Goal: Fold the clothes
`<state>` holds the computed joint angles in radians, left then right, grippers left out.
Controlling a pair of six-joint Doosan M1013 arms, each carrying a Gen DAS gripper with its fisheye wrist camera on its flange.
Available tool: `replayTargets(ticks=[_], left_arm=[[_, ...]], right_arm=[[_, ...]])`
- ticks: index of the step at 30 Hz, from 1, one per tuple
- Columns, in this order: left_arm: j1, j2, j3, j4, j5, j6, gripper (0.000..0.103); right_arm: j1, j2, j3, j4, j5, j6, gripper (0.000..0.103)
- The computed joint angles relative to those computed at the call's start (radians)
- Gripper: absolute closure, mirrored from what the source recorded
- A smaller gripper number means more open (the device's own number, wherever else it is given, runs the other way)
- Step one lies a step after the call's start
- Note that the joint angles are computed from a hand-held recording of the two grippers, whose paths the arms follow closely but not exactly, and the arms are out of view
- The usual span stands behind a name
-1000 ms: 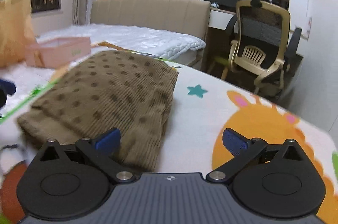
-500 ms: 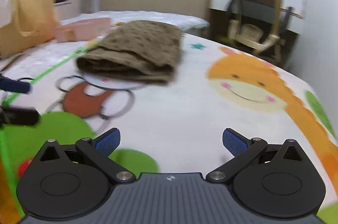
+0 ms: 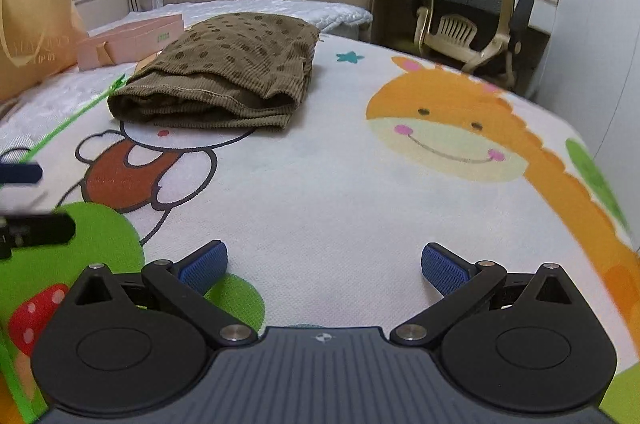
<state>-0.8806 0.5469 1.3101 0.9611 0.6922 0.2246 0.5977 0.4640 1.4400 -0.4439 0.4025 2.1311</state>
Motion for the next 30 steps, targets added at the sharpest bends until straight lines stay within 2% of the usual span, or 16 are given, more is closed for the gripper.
replayTargets(ticks=[7,17,30], left_arm=[[0.006,0.013,-0.017,-0.101,0.004,0.094,0.000],[0.003,0.029,-0.044,-0.127,0.043,0.164,0.000],[0.005,0.030,-0.049,-0.135,0.050,0.188,0.000]], right_arm=[[0.003,0.001,-0.001,-0.008,0.003,0.011,0.000],[0.005,0.003,-0.003,-0.013,0.005,0.018,0.000],[0.004,0.002,-0.003,-0.012,0.005,0.018,0.000]])
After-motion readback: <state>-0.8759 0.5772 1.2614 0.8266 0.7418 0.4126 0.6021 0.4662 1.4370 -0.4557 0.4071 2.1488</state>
